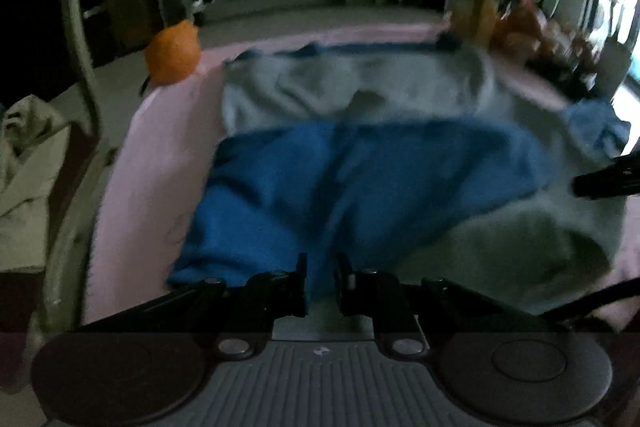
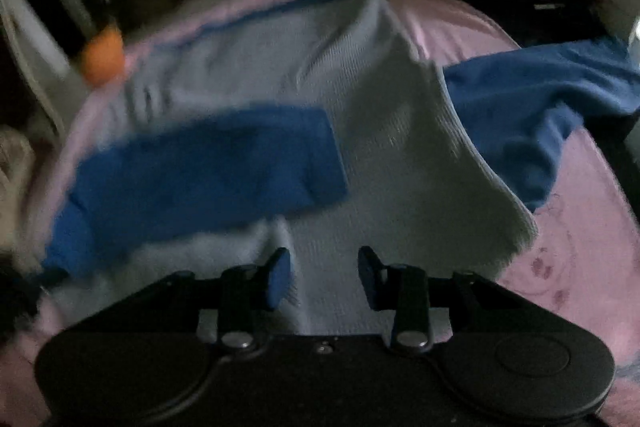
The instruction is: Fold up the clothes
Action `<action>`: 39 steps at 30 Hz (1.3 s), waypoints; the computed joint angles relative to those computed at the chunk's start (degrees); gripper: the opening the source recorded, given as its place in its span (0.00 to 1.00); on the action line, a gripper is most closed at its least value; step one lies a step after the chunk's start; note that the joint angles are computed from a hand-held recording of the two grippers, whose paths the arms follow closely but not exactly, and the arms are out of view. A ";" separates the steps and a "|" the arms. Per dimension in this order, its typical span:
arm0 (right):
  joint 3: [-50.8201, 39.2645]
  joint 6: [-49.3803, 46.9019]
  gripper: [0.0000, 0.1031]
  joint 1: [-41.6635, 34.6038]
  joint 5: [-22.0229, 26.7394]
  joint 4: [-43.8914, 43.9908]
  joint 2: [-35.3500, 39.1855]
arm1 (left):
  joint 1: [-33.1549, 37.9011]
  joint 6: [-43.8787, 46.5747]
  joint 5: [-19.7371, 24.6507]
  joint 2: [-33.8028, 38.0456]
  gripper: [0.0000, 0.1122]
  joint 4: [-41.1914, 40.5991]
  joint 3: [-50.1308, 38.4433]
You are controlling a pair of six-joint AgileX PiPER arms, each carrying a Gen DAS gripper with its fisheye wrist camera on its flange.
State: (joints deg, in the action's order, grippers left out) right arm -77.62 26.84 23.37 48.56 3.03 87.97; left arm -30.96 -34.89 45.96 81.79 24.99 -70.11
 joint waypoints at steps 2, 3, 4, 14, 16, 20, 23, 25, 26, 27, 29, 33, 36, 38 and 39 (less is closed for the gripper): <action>0.79 -2.89 0.09 -2.01 -3.83 6.30 -0.28 | -0.75 -2.01 -1.34 3.05 0.13 1.36 -2.13; 0.75 -5.02 0.09 -2.91 -5.55 10.00 0.27 | -0.89 -2.88 -1.95 4.85 0.13 2.01 -3.40; 0.30 -6.71 0.09 -3.39 -7.59 13.09 1.64 | -0.92 -3.53 -2.49 6.61 0.13 2.43 -4.66; -4.70 1.86 0.10 0.21 -5.56 0.56 10.16 | -0.14 2.57 3.03 10.70 0.14 -1.85 -6.83; -3.31 1.75 0.10 -0.15 -4.46 0.85 8.63 | -1.07 2.49 4.40 9.19 0.14 -1.17 -5.60; 0.21 0.66 0.14 -2.66 -3.18 4.49 3.82 | -3.81 -3.10 4.98 3.92 0.13 3.88 -3.53; 4.71 -3.21 0.14 -5.37 -9.15 9.30 -3.07 | -5.95 -7.88 5.72 0.55 0.13 7.52 -4.55; 5.89 -7.19 0.15 -8.33 -12.14 14.75 -6.13 | -7.05 -9.73 6.63 -0.06 0.14 8.49 -8.21; 5.79 -9.65 0.17 -10.04 -12.87 17.95 -6.89 | -7.90 -10.54 7.60 0.49 0.14 9.40 -10.89; 5.54 -11.57 0.19 -11.61 -13.64 20.47 -7.48 | -8.71 -10.89 8.37 1.60 0.14 10.01 -13.74; 4.88 -13.39 0.29 -14.85 -16.23 22.77 -8.30 | -10.22 -11.34 9.92 4.01 0.14 11.16 -19.70; 3.42 -19.07 0.30 -23.88 -21.07 30.31 -8.08 | -13.36 -9.20 12.96 12.23 0.14 11.16 -33.64; 1.36 -17.46 0.32 -30.64 -21.37 31.03 -5.52 | -14.26 -2.89 17.40 21.86 0.14 5.24 -47.80; -0.02 -9.58 0.32 -33.56 -20.40 22.67 -3.88 | -14.72 0.90 20.14 28.34 0.14 1.16 -56.07; -0.33 -7.24 0.32 -35.01 -19.91 20.64 -3.02 | -14.98 2.31 21.61 31.61 0.14 -0.18 -60.08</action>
